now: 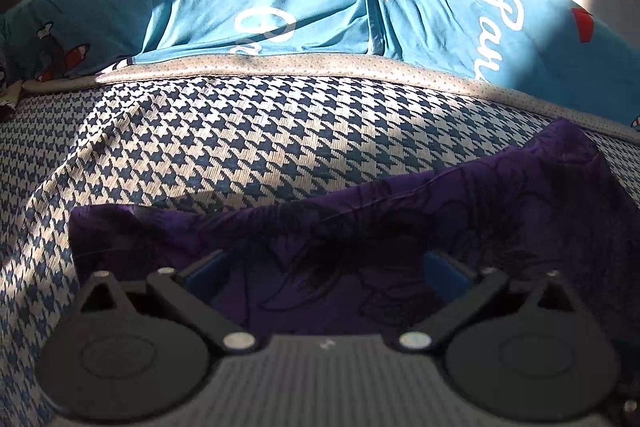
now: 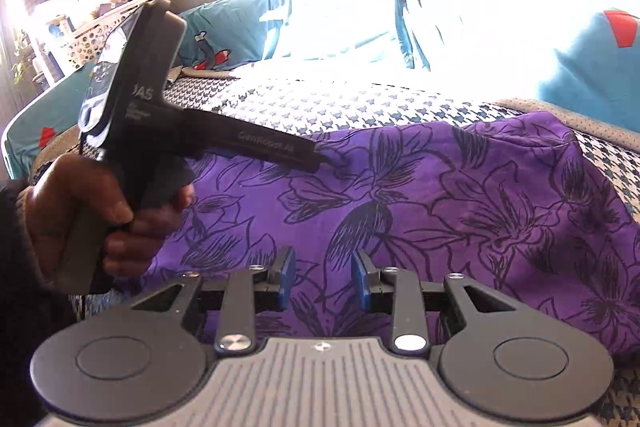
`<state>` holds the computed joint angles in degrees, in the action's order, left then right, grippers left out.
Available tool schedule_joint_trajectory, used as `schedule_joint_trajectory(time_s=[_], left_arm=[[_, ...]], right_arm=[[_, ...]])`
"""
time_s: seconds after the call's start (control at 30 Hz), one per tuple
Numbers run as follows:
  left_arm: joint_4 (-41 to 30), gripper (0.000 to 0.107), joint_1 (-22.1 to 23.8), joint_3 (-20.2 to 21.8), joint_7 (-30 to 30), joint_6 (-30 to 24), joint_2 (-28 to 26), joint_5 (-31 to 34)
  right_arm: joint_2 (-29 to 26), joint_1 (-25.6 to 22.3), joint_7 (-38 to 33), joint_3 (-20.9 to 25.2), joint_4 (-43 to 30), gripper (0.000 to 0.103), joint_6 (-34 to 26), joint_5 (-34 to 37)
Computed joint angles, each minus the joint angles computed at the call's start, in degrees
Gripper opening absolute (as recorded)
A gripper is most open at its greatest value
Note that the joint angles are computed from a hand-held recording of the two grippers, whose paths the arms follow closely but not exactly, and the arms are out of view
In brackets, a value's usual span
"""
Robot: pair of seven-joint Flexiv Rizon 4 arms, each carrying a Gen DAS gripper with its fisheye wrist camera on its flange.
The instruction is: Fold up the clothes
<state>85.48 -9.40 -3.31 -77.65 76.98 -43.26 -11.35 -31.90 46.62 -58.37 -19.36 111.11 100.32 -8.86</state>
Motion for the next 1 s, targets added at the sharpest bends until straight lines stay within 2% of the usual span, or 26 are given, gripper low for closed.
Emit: schedule_joint_trajectory(time_s=[0.13,0.23,0.43,1.0], left_arm=[[1.54,0.103,0.83,-0.08,1.62,0.11,1.16,0.63],[3.04,0.103,2.43,-1.56,3.92,0.07,1.95,0.25],[5.07,0.103,2.90,-0.93,6.73,-0.13,2.72,0.62],[6.66,0.103,4.69,-0.84,8.47,-1.91,3.76,-1.71]], right_arm=[[-2.64,3.98,1.30,-5.54,-2.38,0.030,-0.84,0.64],[-3.84,2.46,2.57,-4.56,-4.61,0.030,-1.90,0.29],[-6.78,-0.32,5.86,-2.59,-9.28,0.030,-3.68,-1.52],[-16.10,-4.74,17.20,-1.17,-23.65,0.030,-9.29,-7.98]])
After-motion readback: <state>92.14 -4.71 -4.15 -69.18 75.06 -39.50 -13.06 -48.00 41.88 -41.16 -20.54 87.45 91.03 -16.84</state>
